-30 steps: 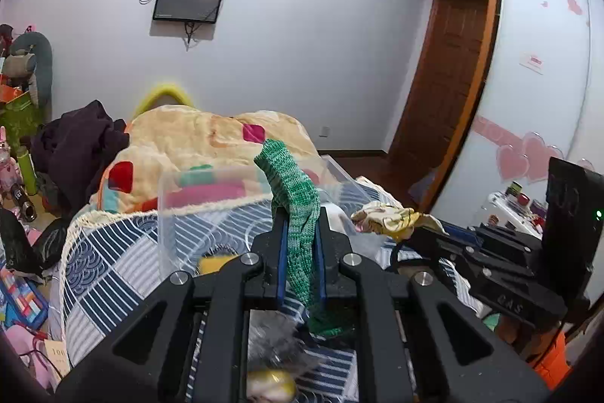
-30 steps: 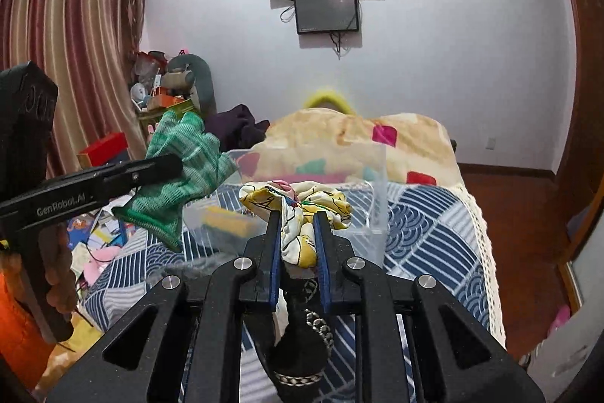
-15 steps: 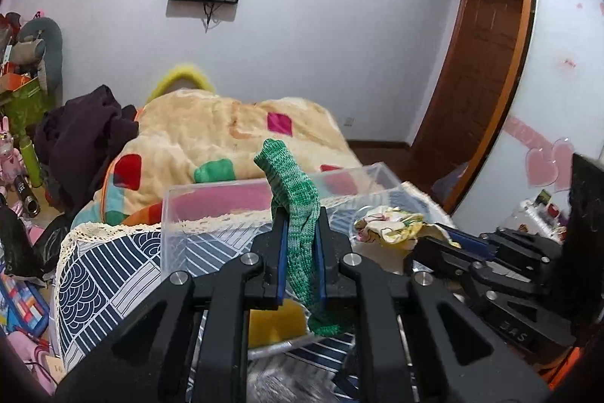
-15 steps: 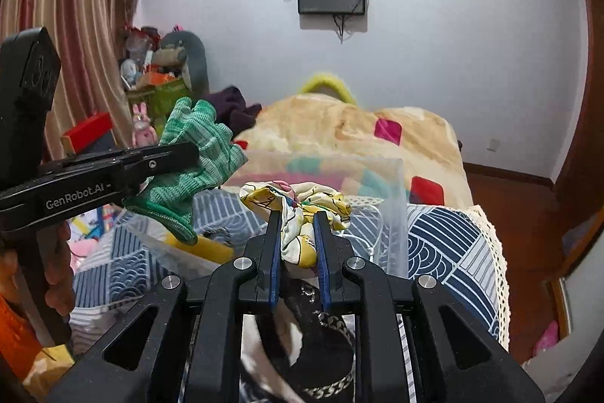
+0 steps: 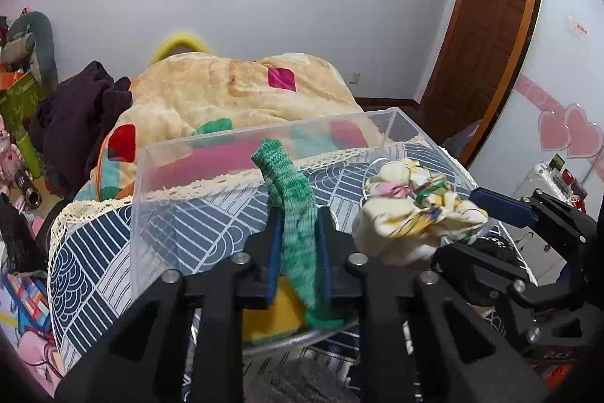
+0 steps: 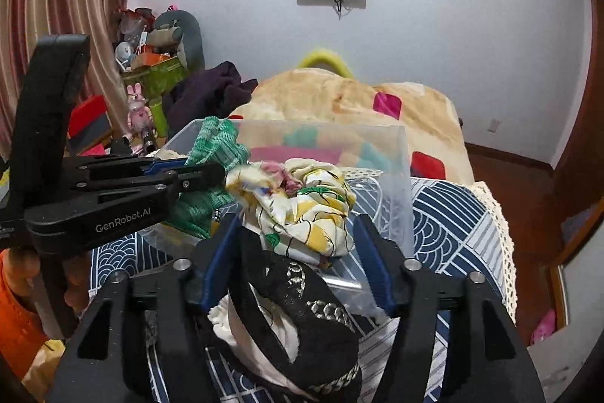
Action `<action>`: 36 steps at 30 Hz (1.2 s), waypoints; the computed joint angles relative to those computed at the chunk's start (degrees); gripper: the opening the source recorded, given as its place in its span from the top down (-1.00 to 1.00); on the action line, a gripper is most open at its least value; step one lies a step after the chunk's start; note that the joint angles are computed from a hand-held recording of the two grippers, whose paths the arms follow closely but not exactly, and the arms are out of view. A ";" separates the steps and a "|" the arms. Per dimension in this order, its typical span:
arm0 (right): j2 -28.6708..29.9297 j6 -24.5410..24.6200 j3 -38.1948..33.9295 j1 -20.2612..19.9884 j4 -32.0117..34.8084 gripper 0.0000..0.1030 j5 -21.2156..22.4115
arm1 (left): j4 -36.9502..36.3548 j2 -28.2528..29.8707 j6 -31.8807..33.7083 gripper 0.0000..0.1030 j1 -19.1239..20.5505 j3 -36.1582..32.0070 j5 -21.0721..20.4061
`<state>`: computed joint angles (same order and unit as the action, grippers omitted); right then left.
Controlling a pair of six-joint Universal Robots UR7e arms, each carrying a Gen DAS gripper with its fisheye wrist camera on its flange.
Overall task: Organize soft objects
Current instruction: 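Lift the glove into the clear box with the left tool while the right tool drops the floral cloth in, then grasp the black chain-strap item with the right tool while the left tool grasps the plastic bag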
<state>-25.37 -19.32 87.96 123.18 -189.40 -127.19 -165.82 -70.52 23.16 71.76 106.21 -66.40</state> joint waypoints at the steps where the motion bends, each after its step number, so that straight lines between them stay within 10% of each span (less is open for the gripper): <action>1: -0.17 -0.23 0.41 0.13 -0.45 -0.31 -0.19 | -0.16 -0.42 -0.08 0.47 -0.06 0.34 -0.05; 4: -0.61 -1.10 1.79 0.70 -2.86 -0.60 -1.02 | -1.57 -1.66 0.47 0.18 -0.65 1.76 0.47; 16: -4.10 1.97 8.23 0.92 -4.44 -0.68 0.29 | -8.39 -10.73 4.90 -0.81 -3.94 12.43 2.73; 28: -3.13 8.15 10.46 -1.79 -0.87 -0.97 -0.43 | -1.29 -12.57 -0.80 -0.85 0.30 16.87 1.25; 31: -2.72 8.72 9.88 -2.36 -1.45 -0.81 0.40 | -0.53 -12.05 -2.66 -0.80 1.33 16.88 0.08; 36: -2.60 7.08 9.89 -1.99 -1.51 0.22 1.02 | 1.72 -12.03 -4.56 -0.35 2.21 16.30 -2.90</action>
<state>-27.97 -12.24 97.84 121.19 -190.91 -126.18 -164.10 -82.55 18.60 73.97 122.50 -69.29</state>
